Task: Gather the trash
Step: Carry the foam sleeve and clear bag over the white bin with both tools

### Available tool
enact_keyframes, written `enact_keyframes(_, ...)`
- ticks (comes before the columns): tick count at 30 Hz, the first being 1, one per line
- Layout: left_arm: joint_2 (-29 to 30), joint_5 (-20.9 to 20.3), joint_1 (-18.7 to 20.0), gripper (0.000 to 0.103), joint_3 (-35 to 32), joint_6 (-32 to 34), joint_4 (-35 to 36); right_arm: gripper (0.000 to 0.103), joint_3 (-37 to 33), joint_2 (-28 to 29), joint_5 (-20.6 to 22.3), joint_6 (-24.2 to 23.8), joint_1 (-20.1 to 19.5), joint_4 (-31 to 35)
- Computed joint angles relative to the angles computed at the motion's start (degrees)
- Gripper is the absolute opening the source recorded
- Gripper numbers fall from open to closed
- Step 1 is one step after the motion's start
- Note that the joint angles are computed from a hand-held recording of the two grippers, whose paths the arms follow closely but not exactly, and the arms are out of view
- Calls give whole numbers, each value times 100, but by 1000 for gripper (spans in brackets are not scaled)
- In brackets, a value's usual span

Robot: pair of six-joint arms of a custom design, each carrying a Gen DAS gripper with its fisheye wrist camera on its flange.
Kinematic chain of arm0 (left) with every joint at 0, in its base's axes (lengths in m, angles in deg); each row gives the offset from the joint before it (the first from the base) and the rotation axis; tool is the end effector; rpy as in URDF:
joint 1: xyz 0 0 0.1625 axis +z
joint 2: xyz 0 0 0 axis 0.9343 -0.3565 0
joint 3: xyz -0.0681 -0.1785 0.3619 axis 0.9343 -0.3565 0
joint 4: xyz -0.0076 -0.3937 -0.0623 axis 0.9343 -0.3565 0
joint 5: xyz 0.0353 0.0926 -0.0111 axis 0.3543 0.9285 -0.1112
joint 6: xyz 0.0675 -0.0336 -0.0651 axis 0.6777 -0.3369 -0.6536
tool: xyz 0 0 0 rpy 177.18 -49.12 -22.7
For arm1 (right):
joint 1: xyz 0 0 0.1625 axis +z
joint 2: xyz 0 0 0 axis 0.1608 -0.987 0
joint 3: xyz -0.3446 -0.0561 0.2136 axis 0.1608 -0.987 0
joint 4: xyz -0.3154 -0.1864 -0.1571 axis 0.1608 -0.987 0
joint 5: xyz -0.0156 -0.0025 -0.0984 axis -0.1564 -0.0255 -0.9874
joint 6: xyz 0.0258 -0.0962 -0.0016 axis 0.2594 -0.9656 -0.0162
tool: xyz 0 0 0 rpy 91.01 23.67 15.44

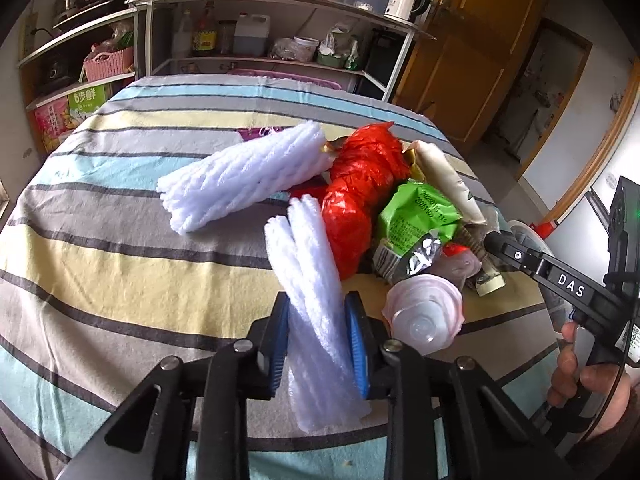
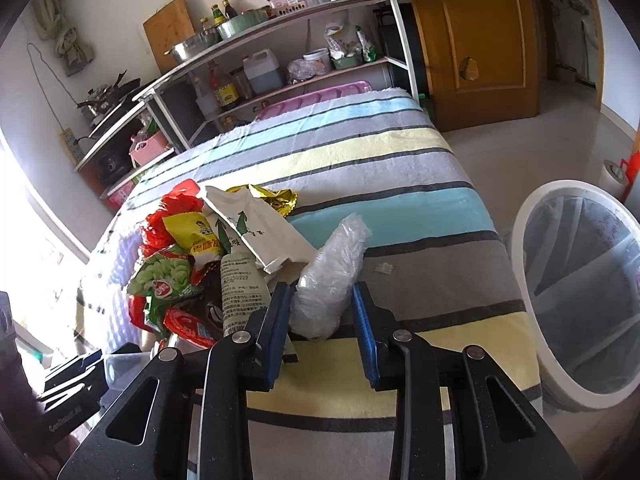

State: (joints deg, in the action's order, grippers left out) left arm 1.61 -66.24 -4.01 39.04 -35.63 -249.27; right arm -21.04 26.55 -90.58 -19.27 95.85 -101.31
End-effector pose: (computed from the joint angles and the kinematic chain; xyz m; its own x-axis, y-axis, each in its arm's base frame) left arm -0.0278 -0.5908 0.2528 -0.6951 -0.6216 -0.3612 0.0014 0.5013 -0.8653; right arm 0.3404 -0.7929 -0.0616 -0.6625 -0.7118 0.2334 -0.7480 0.6458 -0.1534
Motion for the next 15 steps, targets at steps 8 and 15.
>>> enact_keyframes(8, -7, 377, -308, 27, 29, 591, -421, 32, 1057, -654, 271, -134, -34, -676)
enact_keyframes(15, 277, 178, -463, 28, -448, 1689, -870, 32, 1634, -1164, 421, -184, -133, -1180)
